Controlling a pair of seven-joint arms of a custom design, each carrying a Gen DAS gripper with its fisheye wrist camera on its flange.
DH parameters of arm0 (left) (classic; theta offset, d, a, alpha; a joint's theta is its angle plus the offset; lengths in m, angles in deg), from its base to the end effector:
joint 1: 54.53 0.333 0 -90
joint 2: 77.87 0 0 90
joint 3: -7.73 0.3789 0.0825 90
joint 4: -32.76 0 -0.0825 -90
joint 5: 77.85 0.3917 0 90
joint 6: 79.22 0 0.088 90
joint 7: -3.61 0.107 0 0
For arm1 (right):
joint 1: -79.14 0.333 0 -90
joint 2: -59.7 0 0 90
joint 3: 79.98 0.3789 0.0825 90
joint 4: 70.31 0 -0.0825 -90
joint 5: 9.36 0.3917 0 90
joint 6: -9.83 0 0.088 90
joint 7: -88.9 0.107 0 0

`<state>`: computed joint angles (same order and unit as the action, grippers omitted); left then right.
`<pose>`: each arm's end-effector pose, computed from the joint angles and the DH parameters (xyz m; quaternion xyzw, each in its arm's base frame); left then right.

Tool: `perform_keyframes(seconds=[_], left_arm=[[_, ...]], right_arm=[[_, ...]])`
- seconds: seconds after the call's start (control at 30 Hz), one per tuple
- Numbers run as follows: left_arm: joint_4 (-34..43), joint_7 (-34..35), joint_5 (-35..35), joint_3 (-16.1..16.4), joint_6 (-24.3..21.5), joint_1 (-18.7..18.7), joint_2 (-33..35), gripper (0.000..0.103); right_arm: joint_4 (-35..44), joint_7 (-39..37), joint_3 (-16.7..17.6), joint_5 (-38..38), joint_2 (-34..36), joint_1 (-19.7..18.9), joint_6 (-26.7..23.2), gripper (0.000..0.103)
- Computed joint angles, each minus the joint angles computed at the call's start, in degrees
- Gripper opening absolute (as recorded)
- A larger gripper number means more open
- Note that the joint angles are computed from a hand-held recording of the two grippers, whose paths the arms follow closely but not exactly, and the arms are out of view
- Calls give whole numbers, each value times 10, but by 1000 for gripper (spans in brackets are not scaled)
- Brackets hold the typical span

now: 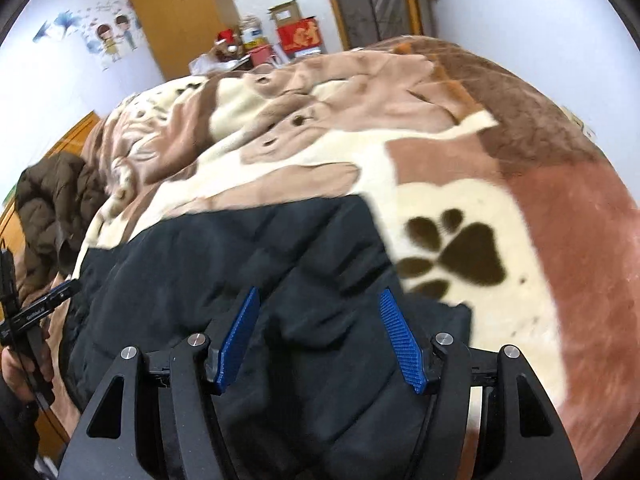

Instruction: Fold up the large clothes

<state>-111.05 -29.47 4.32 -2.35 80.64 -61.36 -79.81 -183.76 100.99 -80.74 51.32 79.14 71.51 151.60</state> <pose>0.4288 -0.1779 0.3578 -0.8170 0.4641 -0.2411 0.2429 0.6423 -0.0967 0.3635 -0.7817 0.5181 -0.0565 0.3425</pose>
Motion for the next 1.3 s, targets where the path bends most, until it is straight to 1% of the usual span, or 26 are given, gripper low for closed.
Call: perform_keyframes(seconds=[0.07,0.13,0.2,0.23,0.27,0.3,0.33,0.4,0.47,0.53,0.67,0.7,0.77,0.83,0.9,0.93,1.0,1.03,1.07,1.1,1.17,1.23,1.3], left_arm=[[4,2,-10,20,42,19,20,80],[12,14,-14,26,61,28,40,80],[22,27,-2,22,42,22,51,80],[28,28,4,19,26,18,55,76],[31,34,-2,18,13,14,59,70],[35,36,-8,18,1,12,65,70],[41,23,0,19,-9,10,73,70],[51,24,-12,21,-23,7,96,70],[60,22,-19,24,-33,2,113,72],[64,25,-28,25,-42,-2,118,72],[53,47,-52,27,-40,-3,96,72],[44,43,-51,27,-38,-3,81,72],[30,39,-48,22,-44,-5,52,72],[16,44,-48,11,-70,-10,16,71],[6,27,-37,-1,-89,-15,-18,71],[4,15,-28,-7,-90,-16,-31,71],[9,-17,4,-17,-77,-21,-43,71],[19,-40,33,-23,-62,-24,-39,72],[33,-47,54,-27,-47,-29,-28,72],[53,-41,71,-31,-32,-35,-8,72],[96,-10,85,-34,-14,-47,44,72],[132,40,47,-27,3,-52,94,72],[163,73,10,-16,12,-56,142,72]], right_arm=[[32,53,-10,-40,28,6,-20,64],[70,98,-11,-77,58,1,-69,64],[91,128,-12,-106,77,4,-83,64],[101,151,-14,-123,85,7,-90,61],[94,151,-11,-120,82,8,-73,53],[80,142,-7,-115,75,11,-42,34],[69,130,-2,-109,71,15,-9,32],[68,142,-1,-117,79,22,12,31],[59,152,-3,-139,91,39,57,31],[54,151,1,-150,98,45,91,32],[47,163,4,-165,89,40,107,32],[38,156,9,-160,78,36,117,32],[10,107,31,-116,43,16,145,32],[-16,23,59,-39,1,-10,152,34],[-39,-51,70,33,-38,-22,136,34],[-50,-71,69,51,-53,-21,123,34],[-77,-111,65,81,-85,-16,85,34],[-85,-119,62,85,-91,-9,75,34],[-94,-127,59,80,-95,-1,57,34],[-98,-129,54,73,-93,9,49,34],[-101,-116,48,50,-75,40,71,34],[-85,-78,37,25,-42,68,97,34],[-75,-100,39,44,-22,78,132,36]])
